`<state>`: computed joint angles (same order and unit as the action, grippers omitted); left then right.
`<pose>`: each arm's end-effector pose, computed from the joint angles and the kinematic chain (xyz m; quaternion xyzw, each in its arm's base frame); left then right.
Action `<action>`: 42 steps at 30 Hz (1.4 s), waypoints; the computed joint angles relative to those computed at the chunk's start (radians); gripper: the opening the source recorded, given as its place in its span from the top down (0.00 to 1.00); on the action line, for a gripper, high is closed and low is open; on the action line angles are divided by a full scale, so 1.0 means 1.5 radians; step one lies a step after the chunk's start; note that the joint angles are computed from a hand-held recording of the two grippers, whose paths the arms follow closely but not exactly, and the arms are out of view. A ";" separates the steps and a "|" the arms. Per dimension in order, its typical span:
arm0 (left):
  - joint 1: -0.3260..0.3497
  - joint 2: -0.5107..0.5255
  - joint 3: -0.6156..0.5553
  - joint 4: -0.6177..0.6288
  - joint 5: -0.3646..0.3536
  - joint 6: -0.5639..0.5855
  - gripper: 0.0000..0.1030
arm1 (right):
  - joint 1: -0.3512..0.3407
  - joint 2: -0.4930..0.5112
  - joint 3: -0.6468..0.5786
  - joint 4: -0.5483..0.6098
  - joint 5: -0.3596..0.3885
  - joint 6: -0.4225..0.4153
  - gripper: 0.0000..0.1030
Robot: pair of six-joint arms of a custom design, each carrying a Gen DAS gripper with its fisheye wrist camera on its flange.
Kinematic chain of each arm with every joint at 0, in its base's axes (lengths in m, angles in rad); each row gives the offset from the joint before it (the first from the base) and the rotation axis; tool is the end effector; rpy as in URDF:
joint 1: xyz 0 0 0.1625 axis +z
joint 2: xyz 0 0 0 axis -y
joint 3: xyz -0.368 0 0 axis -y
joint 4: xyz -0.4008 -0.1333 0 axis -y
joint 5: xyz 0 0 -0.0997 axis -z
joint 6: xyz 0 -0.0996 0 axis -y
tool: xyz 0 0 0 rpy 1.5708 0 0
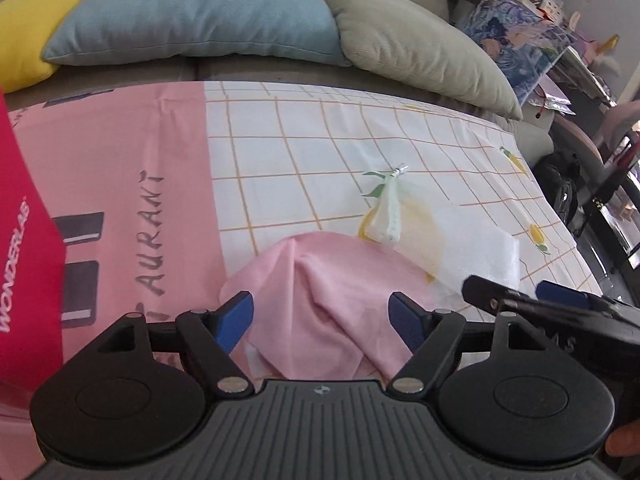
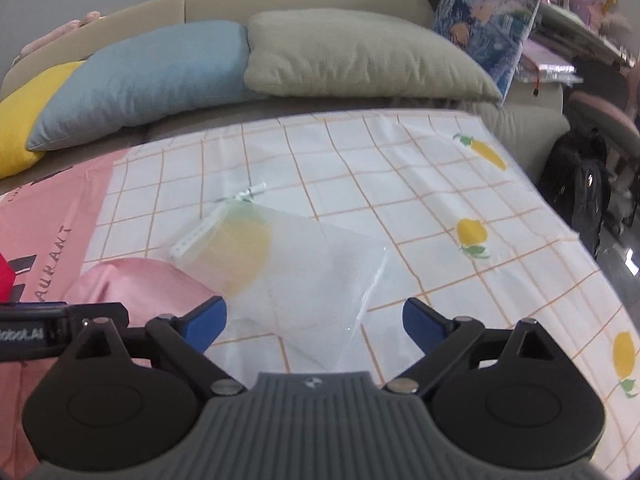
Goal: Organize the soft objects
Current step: 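Move both tools back over the pink cloth and clear plastic bag, then grasp the pink cloth with the left tool while the right tool grasps the clear bag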
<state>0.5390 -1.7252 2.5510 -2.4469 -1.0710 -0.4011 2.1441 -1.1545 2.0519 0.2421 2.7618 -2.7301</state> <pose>-0.1809 -0.3192 0.1492 0.2945 0.9228 -0.1807 0.1704 0.2098 -0.2498 0.1105 -0.0543 -0.8157 0.4151 0.3991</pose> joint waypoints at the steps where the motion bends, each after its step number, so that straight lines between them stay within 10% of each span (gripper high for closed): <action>1: -0.001 0.004 0.001 -0.006 -0.002 0.008 0.12 | -0.010 -0.016 0.010 -0.017 -0.016 -0.007 0.10; 11: -0.020 0.054 0.003 -0.057 -0.023 0.080 0.12 | -0.050 -0.055 0.033 -0.066 -0.056 -0.044 0.21; 16: -0.061 0.051 0.030 -0.060 0.019 0.161 0.45 | -0.043 -0.050 0.034 -0.087 -0.048 -0.083 0.38; 23: -0.060 0.030 0.026 -0.038 0.020 0.151 0.92 | -0.032 -0.051 0.036 -0.109 -0.096 -0.180 0.90; 26: -0.072 -0.012 0.033 -0.012 0.039 0.138 0.92 | -0.033 -0.078 0.052 -0.129 -0.112 -0.183 0.95; 42: -0.197 -0.460 0.004 0.532 0.003 -0.124 0.92 | 0.032 -0.076 0.039 -0.043 -0.161 -0.089 1.00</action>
<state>0.2432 -2.4149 2.5565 -1.6496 -1.0668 -0.5877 2.1922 -1.2679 2.1100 0.1775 2.5201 -2.8643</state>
